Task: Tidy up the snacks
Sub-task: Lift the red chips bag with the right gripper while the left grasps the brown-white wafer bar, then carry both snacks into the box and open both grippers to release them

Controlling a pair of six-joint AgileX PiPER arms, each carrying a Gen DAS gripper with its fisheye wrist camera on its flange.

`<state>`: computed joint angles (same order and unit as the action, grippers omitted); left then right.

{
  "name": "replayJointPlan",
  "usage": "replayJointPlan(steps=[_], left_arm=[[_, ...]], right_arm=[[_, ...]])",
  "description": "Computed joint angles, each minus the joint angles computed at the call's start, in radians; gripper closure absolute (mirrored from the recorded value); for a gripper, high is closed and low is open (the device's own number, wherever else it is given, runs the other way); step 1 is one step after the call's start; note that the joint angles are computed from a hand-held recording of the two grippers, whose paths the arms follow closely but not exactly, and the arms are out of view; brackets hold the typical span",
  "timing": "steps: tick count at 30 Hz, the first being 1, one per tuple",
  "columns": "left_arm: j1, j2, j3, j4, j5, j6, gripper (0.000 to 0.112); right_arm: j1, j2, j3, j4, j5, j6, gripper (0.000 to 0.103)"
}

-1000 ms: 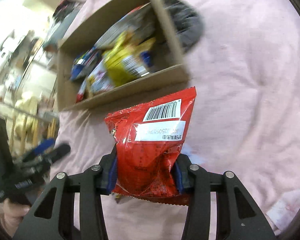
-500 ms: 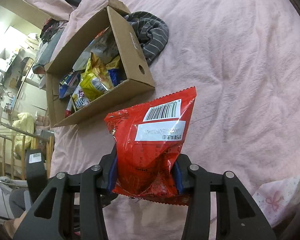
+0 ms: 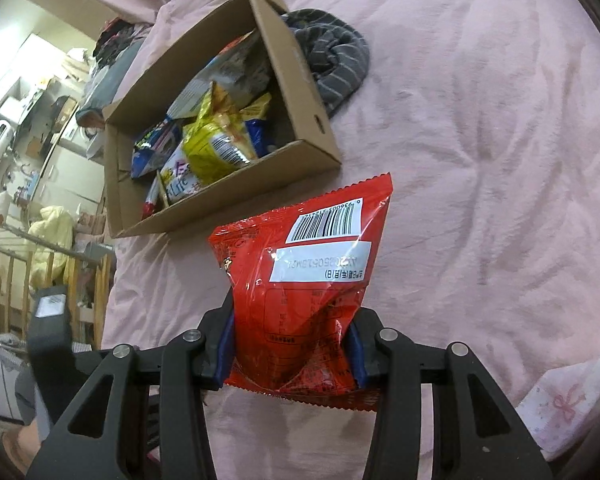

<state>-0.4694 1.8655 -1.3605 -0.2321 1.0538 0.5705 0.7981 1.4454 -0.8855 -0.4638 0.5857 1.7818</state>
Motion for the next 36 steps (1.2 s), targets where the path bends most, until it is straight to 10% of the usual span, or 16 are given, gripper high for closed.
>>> replayJointPlan(steps=[17,36], left_arm=[[0.123,-0.100,0.023,0.022,-0.109,-0.108,0.097],[0.198,0.009,-0.423,-0.006,0.022,-0.244,0.097]], right_arm=[[0.013,0.057,-0.083,0.128,-0.073,-0.228,0.056],[0.161,-0.048,-0.168,-0.461,0.200,0.210,0.056]])
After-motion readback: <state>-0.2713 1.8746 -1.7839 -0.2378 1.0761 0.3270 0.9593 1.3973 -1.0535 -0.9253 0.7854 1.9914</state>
